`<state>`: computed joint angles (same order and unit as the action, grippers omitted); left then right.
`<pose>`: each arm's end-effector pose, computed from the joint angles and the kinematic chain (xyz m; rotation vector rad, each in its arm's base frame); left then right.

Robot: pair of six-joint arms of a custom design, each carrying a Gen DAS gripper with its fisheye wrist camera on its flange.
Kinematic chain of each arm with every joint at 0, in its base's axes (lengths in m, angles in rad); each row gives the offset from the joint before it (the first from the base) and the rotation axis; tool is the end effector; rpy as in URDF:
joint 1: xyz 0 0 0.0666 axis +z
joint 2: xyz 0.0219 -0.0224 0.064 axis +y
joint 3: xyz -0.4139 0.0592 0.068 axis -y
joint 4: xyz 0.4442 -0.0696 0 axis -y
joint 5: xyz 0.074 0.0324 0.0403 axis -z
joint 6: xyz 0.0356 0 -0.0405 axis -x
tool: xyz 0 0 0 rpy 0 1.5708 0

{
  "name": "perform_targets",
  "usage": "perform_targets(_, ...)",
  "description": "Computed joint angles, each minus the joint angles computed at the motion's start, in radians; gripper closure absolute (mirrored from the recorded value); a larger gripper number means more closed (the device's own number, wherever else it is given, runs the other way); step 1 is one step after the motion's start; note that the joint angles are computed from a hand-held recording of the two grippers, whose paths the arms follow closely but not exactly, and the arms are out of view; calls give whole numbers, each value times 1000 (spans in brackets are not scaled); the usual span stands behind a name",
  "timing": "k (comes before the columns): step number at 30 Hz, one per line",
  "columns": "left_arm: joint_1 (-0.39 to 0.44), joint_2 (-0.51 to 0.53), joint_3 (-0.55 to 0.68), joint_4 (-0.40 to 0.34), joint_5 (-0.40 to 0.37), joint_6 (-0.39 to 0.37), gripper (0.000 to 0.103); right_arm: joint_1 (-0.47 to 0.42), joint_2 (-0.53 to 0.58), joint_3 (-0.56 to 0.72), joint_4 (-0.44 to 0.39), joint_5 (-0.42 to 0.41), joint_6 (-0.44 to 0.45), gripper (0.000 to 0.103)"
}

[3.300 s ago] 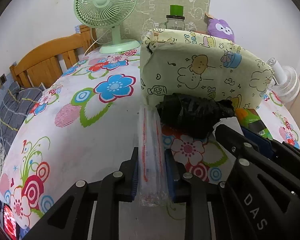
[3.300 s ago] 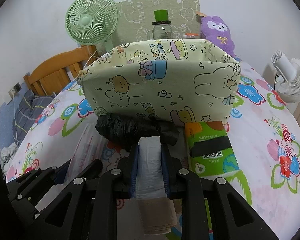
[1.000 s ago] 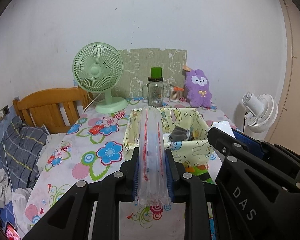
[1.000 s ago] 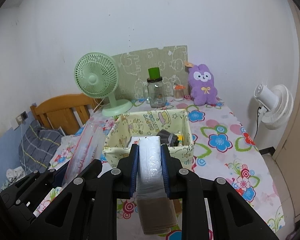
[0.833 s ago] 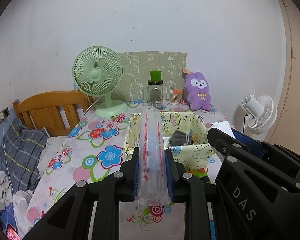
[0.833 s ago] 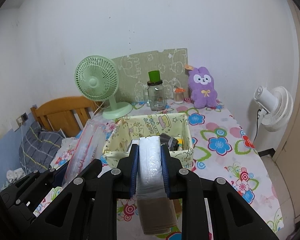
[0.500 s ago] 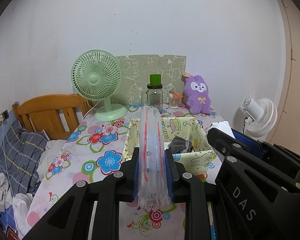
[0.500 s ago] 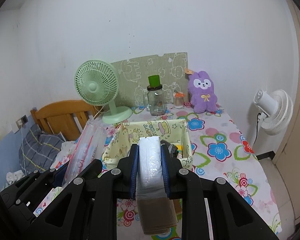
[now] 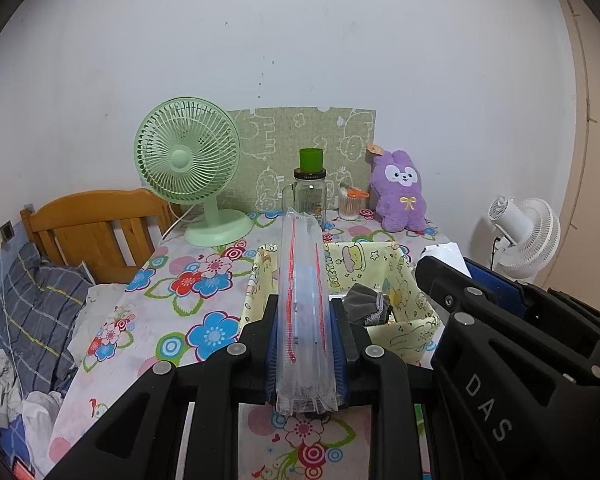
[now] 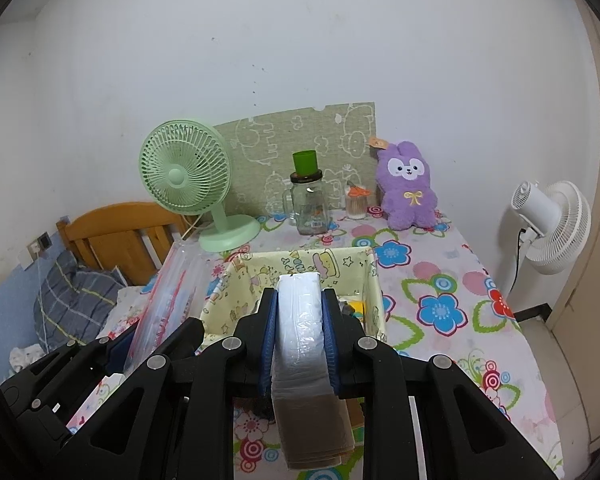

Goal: Organize soft objects
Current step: 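Lift the straw pack and white towel and carry them over the fabric box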

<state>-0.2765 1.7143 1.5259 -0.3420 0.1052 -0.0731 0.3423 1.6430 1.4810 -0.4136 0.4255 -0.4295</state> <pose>0.6521 -0.1893 0.3918 0.4287 2.0624 -0.2327 0.6147 0.2030 0.4088 0.3337 2.0627 0.0090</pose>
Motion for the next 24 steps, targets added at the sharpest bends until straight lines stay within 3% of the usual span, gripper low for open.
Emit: perform_targets(24, -2, 140, 168, -40, 5, 14, 81, -57, 119, 129, -8, -51, 28, 78)
